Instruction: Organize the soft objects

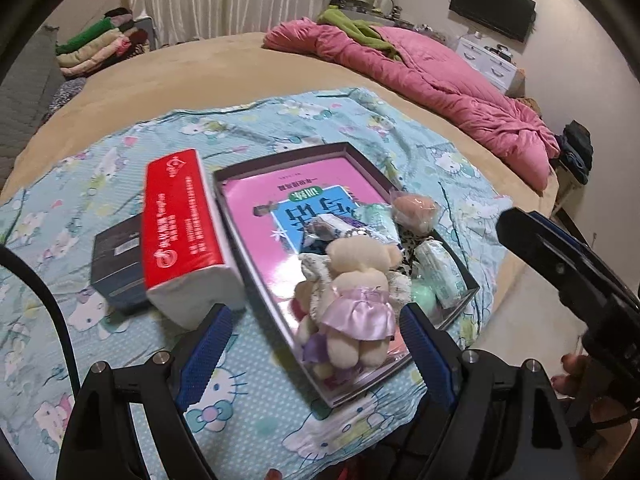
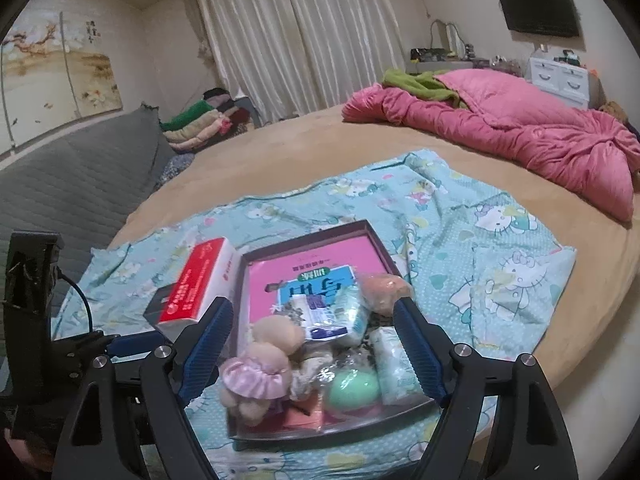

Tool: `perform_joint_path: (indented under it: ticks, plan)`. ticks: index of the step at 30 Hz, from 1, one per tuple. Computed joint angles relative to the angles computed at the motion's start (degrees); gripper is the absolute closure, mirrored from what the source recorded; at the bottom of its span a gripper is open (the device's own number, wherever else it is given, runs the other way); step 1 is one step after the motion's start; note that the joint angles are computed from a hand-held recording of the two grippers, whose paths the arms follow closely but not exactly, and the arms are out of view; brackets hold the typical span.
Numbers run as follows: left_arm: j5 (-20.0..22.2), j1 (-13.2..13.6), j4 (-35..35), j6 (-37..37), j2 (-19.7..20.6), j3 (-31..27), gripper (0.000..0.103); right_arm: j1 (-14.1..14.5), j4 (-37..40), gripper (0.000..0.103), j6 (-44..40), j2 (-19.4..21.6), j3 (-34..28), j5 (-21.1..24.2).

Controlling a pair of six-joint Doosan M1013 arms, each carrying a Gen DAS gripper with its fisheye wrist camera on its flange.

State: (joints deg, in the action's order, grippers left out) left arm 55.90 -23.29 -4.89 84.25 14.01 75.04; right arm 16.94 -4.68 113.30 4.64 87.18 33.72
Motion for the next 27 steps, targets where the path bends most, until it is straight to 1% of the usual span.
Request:
perform_joint_path:
  ticks: [4,9,14,18,22,25,27]
  plan:
    - [0.0,0.2,1.1,-1.2,-0.8,0.4,0.018,0.4,1.0,0.019,-0.3,-0.5,0.2,0.2]
    - [0.2,0.5,2.0,-2.5,-2.1,1.8,0.018,1.5,0.5,0.019,0.6,-1.3,0.7,1.4]
    - [0.5,0.3,3.7,-4.2,-3.3,3.2,0.018,3.1,-3.0,0.019,2.8,-2.1,1.6,2.2]
    - [0.1,0.1,5.0,-5.0,-4.3,4.0,0.018,4.3,-8.3,0.019,6.8,-3.1,2.5,2.3]
    - [-0.3,-0.1,5.9,-5.7,-5.3,4.9,0.018,5.2,-11.9,0.019,10.1,-4.0,3.5,2.3]
    - [-0.3,-0.4,6.6,-6.1,-5.9,5.5,0.018,5.7,-12.6,0.019,10.8,-4.3,3.7,3.1]
    - [-0.1,-0.5,6.7,-6.0,-6.3,5.9,0.018,5.7,-11.5,0.019,10.4,-4.3,3.6,4.0]
